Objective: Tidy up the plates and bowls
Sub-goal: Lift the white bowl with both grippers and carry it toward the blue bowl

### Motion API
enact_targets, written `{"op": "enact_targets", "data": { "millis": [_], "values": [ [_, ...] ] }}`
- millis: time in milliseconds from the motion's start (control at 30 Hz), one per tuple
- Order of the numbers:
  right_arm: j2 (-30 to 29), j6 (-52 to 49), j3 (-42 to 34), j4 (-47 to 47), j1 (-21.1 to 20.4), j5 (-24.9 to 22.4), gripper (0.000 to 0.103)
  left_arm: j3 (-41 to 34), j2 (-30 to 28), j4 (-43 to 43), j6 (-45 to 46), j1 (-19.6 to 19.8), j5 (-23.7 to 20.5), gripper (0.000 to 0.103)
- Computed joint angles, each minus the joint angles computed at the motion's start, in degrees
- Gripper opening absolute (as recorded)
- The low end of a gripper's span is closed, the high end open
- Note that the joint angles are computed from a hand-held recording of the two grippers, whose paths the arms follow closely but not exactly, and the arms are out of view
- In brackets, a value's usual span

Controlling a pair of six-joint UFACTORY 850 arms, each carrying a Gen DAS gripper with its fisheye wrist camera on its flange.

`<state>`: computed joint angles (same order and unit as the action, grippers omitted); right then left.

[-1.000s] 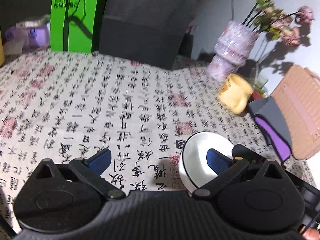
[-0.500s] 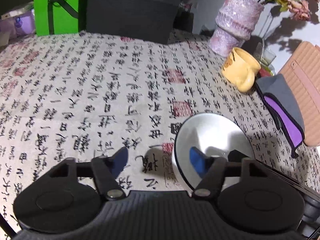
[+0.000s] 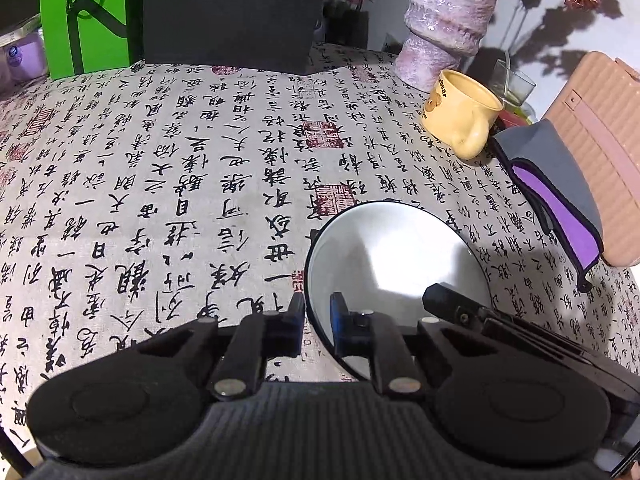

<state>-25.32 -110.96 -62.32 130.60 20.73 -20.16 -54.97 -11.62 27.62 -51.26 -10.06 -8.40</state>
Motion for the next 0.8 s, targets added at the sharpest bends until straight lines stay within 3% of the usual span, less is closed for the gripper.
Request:
{"op": "enact_targets", "data": {
  "millis": [233,333,800],
  "values": [
    [-0.1,0.7,-0.1,-0.1,0.0,0.1,0.018,-0.1,0.2,-0.9,0.5,0.0,-0.5,0.014],
    [-0.2,1.0,-0.3,-0.2,0.1,0.7,0.016,0.1,0.5,2.7,-3.4,-0.2,-0.7,0.014],
    [1.0,-0.8,-0.3,1.4,1.2,2.1,0.014,2.4,3.6,-3.6,1.8,1.0,0.5,0.014]
  ]
}}
